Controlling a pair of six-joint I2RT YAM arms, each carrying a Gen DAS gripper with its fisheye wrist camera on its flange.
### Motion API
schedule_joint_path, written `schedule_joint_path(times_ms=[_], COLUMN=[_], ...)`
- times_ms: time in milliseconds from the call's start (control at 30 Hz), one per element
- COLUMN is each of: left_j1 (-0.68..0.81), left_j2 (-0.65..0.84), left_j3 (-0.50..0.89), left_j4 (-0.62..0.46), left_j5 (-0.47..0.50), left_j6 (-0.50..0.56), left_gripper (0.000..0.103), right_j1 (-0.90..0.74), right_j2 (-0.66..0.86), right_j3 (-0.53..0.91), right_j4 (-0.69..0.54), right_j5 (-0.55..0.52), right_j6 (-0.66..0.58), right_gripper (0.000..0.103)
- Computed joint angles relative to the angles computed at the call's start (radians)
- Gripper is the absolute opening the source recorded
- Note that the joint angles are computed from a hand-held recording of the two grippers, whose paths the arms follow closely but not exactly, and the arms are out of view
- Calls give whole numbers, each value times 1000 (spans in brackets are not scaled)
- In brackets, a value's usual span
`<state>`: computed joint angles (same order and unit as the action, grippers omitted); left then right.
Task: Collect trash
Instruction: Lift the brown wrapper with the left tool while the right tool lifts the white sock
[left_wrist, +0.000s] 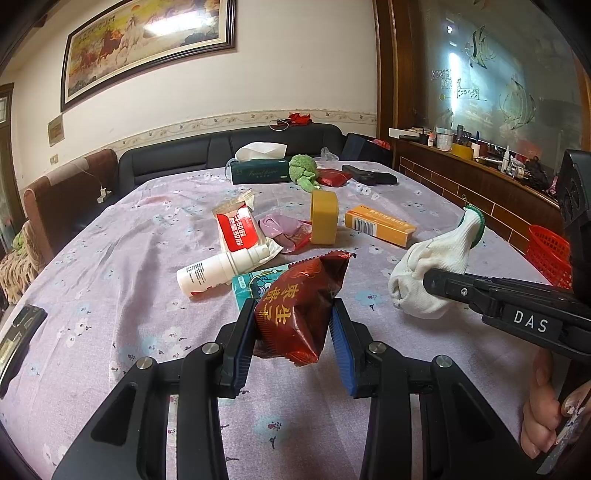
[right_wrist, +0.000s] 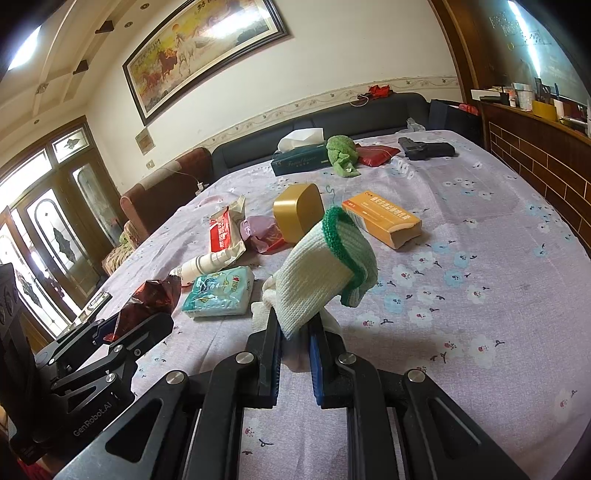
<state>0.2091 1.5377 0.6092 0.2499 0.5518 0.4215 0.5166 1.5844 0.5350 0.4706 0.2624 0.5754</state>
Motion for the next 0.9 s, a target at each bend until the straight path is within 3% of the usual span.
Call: schedule_joint_path(times_ms=[900], left_j1=[-2], left_j2=[-19], left_j3=[-10], left_j4=[2], left_j5=[-3], left_j6=[-2], left_gripper=[37], right_j1=[10], right_j2=[-12], right_j3=[-8], right_j4=[-3], right_j5=[22], right_j6=[8], right_gripper=[14])
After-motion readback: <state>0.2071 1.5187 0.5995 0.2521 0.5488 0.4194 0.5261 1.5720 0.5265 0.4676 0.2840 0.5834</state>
